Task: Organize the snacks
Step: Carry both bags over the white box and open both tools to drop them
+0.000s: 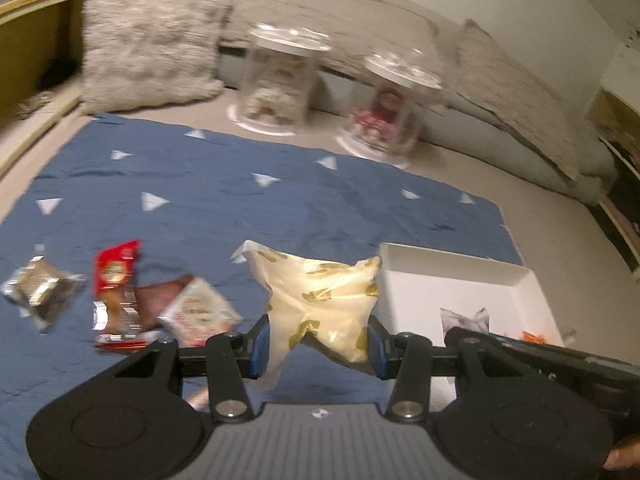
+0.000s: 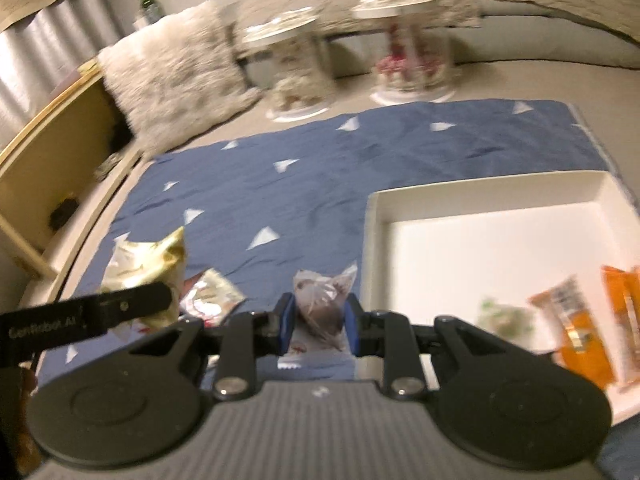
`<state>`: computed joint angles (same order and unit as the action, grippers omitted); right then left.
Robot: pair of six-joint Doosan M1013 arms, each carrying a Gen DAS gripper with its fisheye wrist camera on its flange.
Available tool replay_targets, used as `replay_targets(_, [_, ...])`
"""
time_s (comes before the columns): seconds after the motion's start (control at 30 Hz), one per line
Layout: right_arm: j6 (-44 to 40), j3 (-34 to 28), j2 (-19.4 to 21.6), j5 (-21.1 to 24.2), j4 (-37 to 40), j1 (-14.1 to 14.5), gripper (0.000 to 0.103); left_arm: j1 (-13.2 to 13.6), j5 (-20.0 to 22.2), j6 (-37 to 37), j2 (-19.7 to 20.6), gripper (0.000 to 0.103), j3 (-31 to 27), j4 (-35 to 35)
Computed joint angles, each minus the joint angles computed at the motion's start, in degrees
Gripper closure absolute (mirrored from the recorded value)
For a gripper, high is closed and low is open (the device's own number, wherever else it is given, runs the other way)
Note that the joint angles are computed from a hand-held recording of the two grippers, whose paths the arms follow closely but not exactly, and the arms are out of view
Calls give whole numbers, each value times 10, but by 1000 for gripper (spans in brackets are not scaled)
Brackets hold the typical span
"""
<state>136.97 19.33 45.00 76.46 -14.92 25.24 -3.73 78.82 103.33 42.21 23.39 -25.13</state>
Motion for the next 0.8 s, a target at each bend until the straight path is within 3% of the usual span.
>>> replay_targets(0.4, [68,171,-85,-47,-47,-29,72,-41,24,-14,30,54,-28,-40])
replay_targets(0.57, [87,206,-101,-55,-55,-41,72,-52,38,-45,58,54,-65,-57])
replay_targets(0.8, [110,206,-94,-56,-64,-55,72,-65,61,-79,107,54,-142,-74])
